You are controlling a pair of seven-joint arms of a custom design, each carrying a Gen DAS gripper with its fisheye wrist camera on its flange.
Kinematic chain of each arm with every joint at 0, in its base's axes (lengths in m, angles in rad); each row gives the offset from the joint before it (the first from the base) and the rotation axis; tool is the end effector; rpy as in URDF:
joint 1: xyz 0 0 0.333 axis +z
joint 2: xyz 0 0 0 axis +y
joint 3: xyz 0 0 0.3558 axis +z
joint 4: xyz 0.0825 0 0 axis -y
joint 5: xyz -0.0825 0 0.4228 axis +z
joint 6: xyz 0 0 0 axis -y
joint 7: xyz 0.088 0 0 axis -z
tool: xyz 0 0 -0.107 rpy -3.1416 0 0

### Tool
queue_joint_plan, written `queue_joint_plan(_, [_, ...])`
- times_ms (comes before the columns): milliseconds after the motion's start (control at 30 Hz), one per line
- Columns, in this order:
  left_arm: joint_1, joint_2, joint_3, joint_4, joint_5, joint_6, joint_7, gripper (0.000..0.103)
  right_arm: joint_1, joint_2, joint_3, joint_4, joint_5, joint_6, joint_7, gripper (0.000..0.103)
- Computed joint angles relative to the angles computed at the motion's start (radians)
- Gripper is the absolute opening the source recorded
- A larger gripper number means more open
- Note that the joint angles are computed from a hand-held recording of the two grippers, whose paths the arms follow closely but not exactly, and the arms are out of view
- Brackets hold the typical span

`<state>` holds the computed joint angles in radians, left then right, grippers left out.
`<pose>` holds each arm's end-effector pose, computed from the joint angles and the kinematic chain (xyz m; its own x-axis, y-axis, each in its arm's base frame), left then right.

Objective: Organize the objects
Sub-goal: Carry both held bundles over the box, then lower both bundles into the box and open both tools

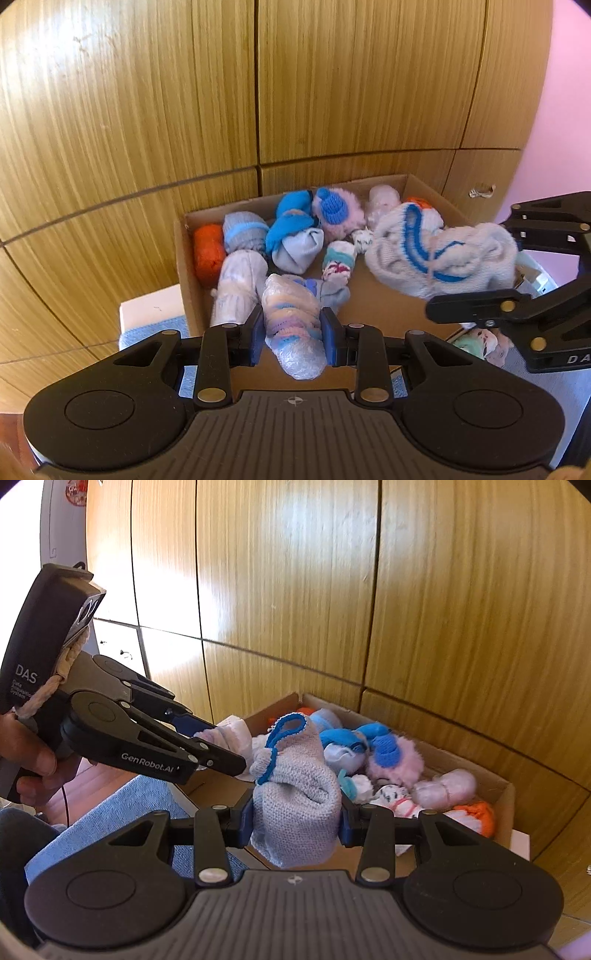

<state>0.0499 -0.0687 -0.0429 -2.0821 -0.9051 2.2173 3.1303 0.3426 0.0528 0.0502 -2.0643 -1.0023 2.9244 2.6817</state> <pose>0.5886 -0.0218 0.5112 -0.8733 -0.4870 0.0123 -0.3512 0.6118 -0.7088 0.5604 0.2890 0.4998 0.1747 -0.9845 0.0148 -0.5956 -0.1176 -0.7947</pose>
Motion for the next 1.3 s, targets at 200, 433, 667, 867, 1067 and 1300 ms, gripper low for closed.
queue_joint_plan(200, [-0.001,0.017,-0.007,0.003,0.018,-0.003,-0.014,0.038,0.003,0.031,-0.009,0.013,0.096,0.023,-0.099,0.039])
queue_joint_plan(433, [-0.003,0.03,-0.018,-0.003,0.041,0.051,-0.028,0.038,0.005,0.067,-0.001,0.02,0.307,0.06,-0.335,0.039])
queue_joint_plan(667, [-0.006,0.065,-0.032,0.015,0.052,0.103,-0.046,0.038,0.009,0.136,0.008,0.068,0.553,0.039,-0.608,0.039])
queue_joint_plan(867, [-0.007,0.092,-0.048,0.034,0.063,0.136,-0.064,0.039,0.064,0.166,-0.068,0.104,0.529,0.026,-0.583,0.039])
queue_joint_plan(1067, [-0.002,0.082,-0.051,0.021,0.064,0.139,-0.046,0.039,0.063,0.169,-0.048,0.101,0.577,0.004,-0.626,0.039])
queue_joint_plan(1300, [-0.003,0.074,-0.049,0.017,0.077,0.153,-0.037,0.044,0.06,0.196,-0.035,0.133,0.636,-0.035,-0.693,0.04])
